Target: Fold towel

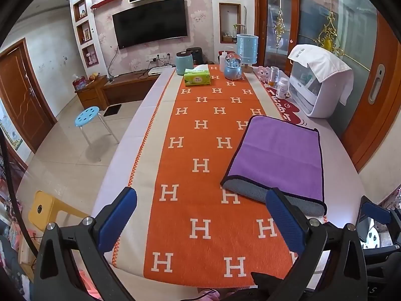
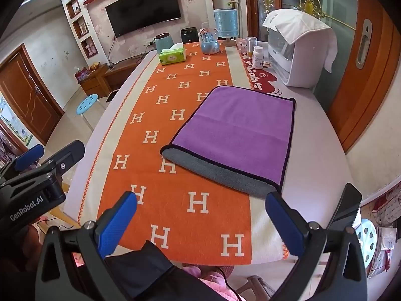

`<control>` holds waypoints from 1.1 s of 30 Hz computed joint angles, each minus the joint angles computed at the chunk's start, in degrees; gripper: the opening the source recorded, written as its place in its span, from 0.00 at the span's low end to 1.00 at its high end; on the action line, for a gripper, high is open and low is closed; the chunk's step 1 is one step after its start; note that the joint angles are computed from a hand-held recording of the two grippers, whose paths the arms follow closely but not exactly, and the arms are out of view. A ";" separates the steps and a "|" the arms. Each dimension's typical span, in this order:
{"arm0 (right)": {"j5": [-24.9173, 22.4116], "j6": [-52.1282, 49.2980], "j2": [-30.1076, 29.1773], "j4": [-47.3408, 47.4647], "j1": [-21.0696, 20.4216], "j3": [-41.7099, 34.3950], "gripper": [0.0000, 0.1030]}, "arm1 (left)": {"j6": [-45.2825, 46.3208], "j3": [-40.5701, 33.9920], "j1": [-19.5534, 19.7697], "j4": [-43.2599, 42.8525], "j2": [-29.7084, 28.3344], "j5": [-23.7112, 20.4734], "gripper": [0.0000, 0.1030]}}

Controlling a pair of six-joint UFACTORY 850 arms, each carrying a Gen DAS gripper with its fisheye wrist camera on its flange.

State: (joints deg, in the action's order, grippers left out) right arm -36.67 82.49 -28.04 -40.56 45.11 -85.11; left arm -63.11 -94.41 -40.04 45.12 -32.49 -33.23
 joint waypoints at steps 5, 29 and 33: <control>-0.13 -0.10 -0.14 0.12 0.02 -0.20 1.00 | -0.49 0.19 -0.01 0.40 0.11 0.17 0.99; -1.13 0.06 -1.22 0.66 0.67 -1.89 1.00 | 0.28 -0.43 -0.24 -0.52 -0.72 0.61 0.99; -1.25 0.90 -1.51 0.00 0.75 -2.17 1.00 | 1.48 0.72 0.16 -1.17 0.50 1.24 0.99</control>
State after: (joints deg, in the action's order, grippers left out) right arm -37.92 83.40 -29.55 -40.56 45.86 -87.28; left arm -61.63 -93.69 -39.88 43.94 -31.99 -31.99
